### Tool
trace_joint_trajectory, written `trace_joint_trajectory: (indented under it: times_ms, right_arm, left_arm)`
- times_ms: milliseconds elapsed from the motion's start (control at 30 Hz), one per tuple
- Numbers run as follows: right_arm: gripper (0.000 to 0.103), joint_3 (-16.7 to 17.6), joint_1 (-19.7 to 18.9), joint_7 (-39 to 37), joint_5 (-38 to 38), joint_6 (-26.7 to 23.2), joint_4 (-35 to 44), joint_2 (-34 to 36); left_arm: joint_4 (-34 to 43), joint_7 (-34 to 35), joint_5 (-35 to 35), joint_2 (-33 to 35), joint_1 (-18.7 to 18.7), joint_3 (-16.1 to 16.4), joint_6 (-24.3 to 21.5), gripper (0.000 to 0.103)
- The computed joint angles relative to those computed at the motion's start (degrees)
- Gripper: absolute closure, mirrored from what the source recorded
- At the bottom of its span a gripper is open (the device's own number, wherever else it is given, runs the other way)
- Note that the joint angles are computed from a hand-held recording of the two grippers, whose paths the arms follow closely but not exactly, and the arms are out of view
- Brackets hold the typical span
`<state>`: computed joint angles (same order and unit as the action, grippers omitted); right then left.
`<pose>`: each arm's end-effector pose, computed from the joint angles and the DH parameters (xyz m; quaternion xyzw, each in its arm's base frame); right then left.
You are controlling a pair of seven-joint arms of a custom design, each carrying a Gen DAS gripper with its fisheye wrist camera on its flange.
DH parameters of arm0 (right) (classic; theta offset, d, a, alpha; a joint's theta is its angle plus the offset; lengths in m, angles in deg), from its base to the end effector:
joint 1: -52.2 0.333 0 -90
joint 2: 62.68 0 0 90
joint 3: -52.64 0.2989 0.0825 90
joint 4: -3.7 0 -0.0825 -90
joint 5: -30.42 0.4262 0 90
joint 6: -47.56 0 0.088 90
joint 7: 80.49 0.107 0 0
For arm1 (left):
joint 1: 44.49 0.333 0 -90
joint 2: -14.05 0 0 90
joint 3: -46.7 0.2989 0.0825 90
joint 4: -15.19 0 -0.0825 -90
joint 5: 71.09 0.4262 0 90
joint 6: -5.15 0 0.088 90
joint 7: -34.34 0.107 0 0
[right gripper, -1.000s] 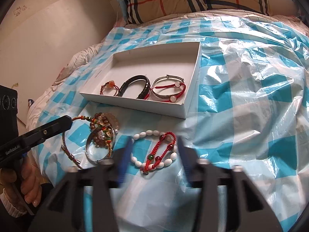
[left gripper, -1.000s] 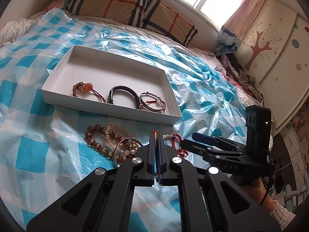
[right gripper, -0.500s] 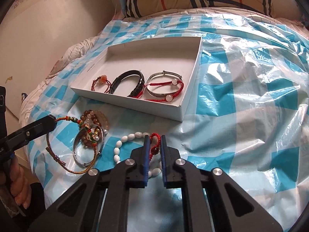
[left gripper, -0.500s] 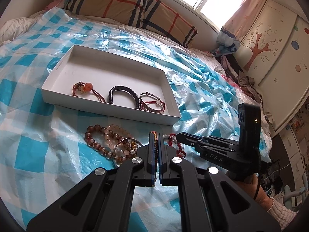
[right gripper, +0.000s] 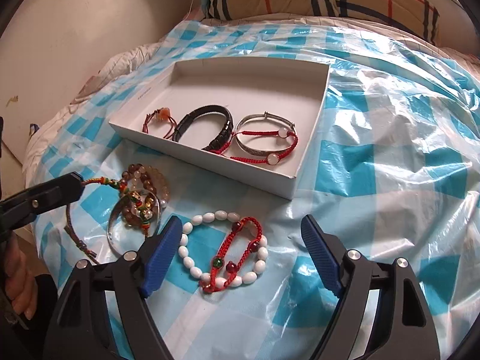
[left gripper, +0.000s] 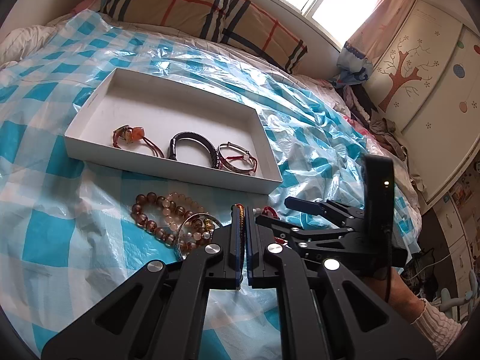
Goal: Organize jewelry
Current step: 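Carry multicolour bracelet with left tool while right tool carries red braided bracelet into box, open both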
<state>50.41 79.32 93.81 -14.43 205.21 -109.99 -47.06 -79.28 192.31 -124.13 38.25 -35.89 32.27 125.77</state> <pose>0.5886 0.3058 0.3307 -0.5335 0.7818 -0.1908 0.2604 0.7066 -0.0918 0.3645 0.3491 -0.8302 0.4251 0.0910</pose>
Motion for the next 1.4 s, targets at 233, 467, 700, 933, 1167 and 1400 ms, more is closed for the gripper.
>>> trace_joint_trajectory:
  times_ms: [233,467,700,933,1167,1400]
  right_arm:
    - [0.091,-1.24,1.11,4.18,-3.56,0.06,-1.79,-1.54]
    - [0.092,-0.02,0.84,21.03,-17.66,1.30,-5.40,-6.50]
    - [0.092,4.12,-0.73,35.99,-32.14,-0.21,-5.42,-9.60]
    - [0.092,6.63,-2.15,44.47,-41.42,-1.23,-3.66,-10.02]
    - [0.092,7.01,-2.32,46.75,-43.51,-0.88,-2.49,-9.02]
    - [0.092,6.97,-2.49,47.29,-43.61,-1.20,-2.59,-9.26]
  left_arm:
    - [0.02,0.08,-0.04,0.09,0.07,-0.07,0.03,0.100]
    - [-0.05,0.37,-0.30,0.10,0.16,-0.14,0.18,0.100]
    - [-2.12,4.24,-4.40,-1.64,1.16,-0.46,0.93,0.100]
    - [-4.77,8.08,-8.42,-4.10,0.67,0.35,2.95,0.100]
    - [-6.11,8.89,-9.41,-5.33,-0.65,1.01,7.21,0.100]
    - [-7.61,11.38,-10.37,-6.69,-1.55,1.12,11.03,0.100]
